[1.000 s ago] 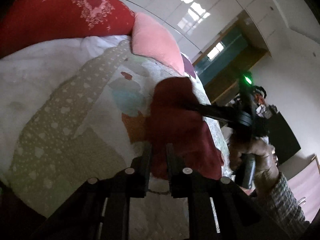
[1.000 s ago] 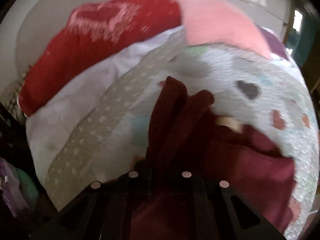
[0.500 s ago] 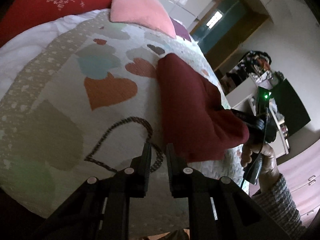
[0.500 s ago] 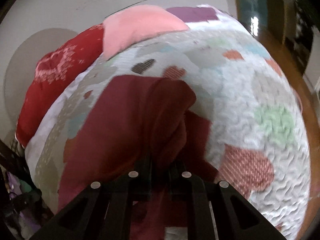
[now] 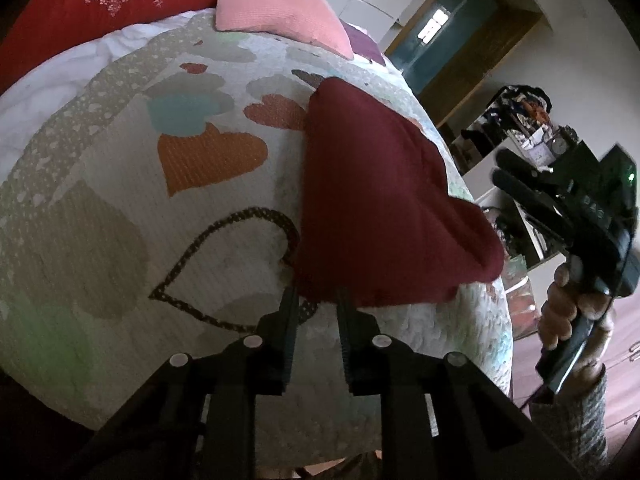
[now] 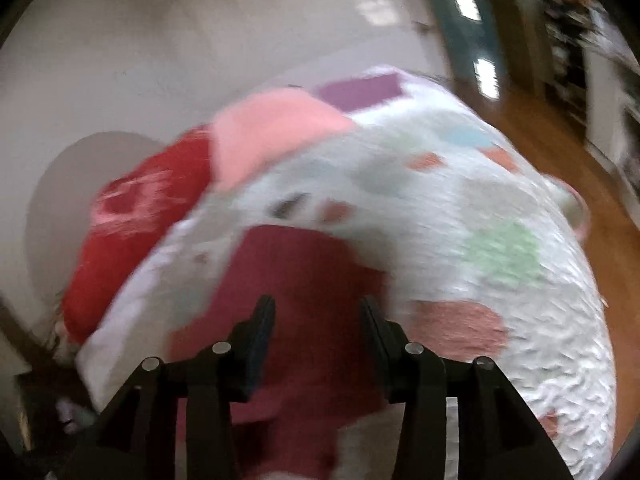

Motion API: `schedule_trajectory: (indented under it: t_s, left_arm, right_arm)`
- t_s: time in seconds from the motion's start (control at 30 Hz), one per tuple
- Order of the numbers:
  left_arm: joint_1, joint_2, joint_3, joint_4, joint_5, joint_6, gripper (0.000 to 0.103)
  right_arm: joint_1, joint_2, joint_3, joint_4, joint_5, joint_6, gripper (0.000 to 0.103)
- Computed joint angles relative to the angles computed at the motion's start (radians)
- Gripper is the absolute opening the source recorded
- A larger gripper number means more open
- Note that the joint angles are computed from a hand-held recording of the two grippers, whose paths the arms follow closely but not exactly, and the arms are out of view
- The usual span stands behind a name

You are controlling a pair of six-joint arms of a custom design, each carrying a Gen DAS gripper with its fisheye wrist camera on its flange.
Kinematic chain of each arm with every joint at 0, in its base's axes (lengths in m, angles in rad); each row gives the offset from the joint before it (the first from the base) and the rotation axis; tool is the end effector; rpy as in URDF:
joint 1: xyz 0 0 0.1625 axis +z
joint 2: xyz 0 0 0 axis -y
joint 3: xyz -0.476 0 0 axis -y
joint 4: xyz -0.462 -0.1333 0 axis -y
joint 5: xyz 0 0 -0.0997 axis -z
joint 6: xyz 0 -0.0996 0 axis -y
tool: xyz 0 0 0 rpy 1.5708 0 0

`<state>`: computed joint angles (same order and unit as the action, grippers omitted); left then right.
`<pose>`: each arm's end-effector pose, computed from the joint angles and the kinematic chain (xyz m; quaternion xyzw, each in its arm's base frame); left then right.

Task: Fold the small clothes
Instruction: 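Press and smooth the folded sweater with the left tool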

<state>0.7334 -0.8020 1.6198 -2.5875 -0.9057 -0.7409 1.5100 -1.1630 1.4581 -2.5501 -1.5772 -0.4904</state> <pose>-0.4343 -0.6535 0.1104 0.0130 0.9410 -0.2967 0.1622 0.0856 -0.7777 0.4509 0.1998 -0.9206 0.3220 0.0942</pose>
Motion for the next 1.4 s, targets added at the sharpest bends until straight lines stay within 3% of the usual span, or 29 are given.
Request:
schedule_trajectory:
  t_s: [0.07,0.13,0.2,0.27,0.33,0.4,0.47,0.53,0.57,0.7,0.73,0.8,0.83,0.87,0.9,0.93,1.07,1.13,1.2,1.27,1.33,1.4]
  left_arm:
    - [-0.008,-0.006,0.004,0.008,0.013,0.011,0.021]
    - [-0.013,-0.017,0.01,0.007,0.032,0.019,0.025]
    - [-0.014,-0.025,0.011,0.011,0.044,0.019,0.028]
    - [-0.007,-0.034,0.005,0.017,0.05,0.025,0.031]
    - [0.004,-0.031,-0.016,0.028,0.055,0.037,0.033]
    - [0.022,-0.015,-0.054,0.03,0.044,0.067,0.038]
    - [0.053,0.023,-0.125,0.042,0.01,0.128,0.048]
    - [0.082,0.072,-0.207,0.068,-0.011,0.186,0.049]
    - [0.098,0.1,-0.251,0.084,-0.028,0.217,0.055]
    - [0.171,0.191,-0.392,0.151,-0.174,0.216,0.065]
    - [0.183,0.201,-0.398,0.135,-0.213,0.209,0.072]
    - [0.207,0.213,-0.397,0.096,-0.305,0.184,0.072]
    - [0.214,0.214,-0.397,0.093,-0.342,0.171,0.063]
    - [0.218,0.21,-0.386,0.07,-0.372,0.16,0.055]
    - [0.216,0.204,-0.38,0.063,-0.372,0.149,0.052]
    - [0.211,0.195,-0.378,0.063,-0.373,0.153,0.048]
    - [0.176,0.175,-0.398,0.072,-0.29,0.207,0.047]
    - [0.163,0.187,-0.443,0.118,-0.22,0.219,0.049]
    - [0.149,0.215,-0.49,0.191,-0.092,0.222,0.05]
    - [0.148,0.24,-0.516,0.255,-0.04,0.229,0.05]
    - [0.155,0.238,-0.497,0.274,-0.053,0.197,0.05]
    - [0.157,0.203,-0.419,0.195,-0.075,0.172,0.05]
  right_arm:
    - [0.012,-0.013,0.017,0.075,0.058,-0.041,0.046]
    - [0.021,-0.005,0.029,0.13,0.052,-0.07,0.046]
    - [0.026,0.021,0.034,0.118,-0.043,-0.076,0.045]
    - [0.016,0.052,0.029,0.09,-0.166,-0.053,0.035]
    - [-0.009,0.053,0.031,0.068,-0.165,-0.04,0.033]
    - [-0.022,0.026,0.037,0.068,-0.129,-0.014,0.044]
    - [-0.025,0.006,0.048,0.035,-0.1,-0.009,0.062]
    - [-0.037,0.0,0.04,0.011,-0.051,0.004,0.078]
    - [-0.041,0.013,0.02,0.006,-0.049,0.023,0.083]
    - [-0.053,0.098,-0.097,0.103,-0.059,0.098,0.083]
    - [-0.061,0.122,-0.132,0.141,-0.058,0.123,0.083]
    - [-0.075,0.159,-0.171,0.191,-0.034,0.179,0.083]
    - [-0.08,0.168,-0.176,0.198,-0.01,0.193,0.075]
    - [-0.088,0.176,-0.183,0.216,0.041,0.204,0.055]
    - [-0.09,0.182,-0.192,0.237,0.067,0.222,0.052]
    - [-0.091,0.184,-0.194,0.238,0.083,0.238,0.041]
    - [-0.085,0.175,-0.205,0.261,0.158,0.251,0.036]
    - [-0.081,0.173,-0.21,0.257,0.206,0.251,0.035]
    - [-0.075,0.18,-0.218,0.231,0.236,0.254,0.036]
    - [-0.061,0.205,-0.24,0.2,0.196,0.263,0.043]
    - [-0.045,0.236,-0.265,0.178,0.082,0.268,0.05]
    - [-0.033,0.259,-0.272,0.163,-0.049,0.253,0.053]
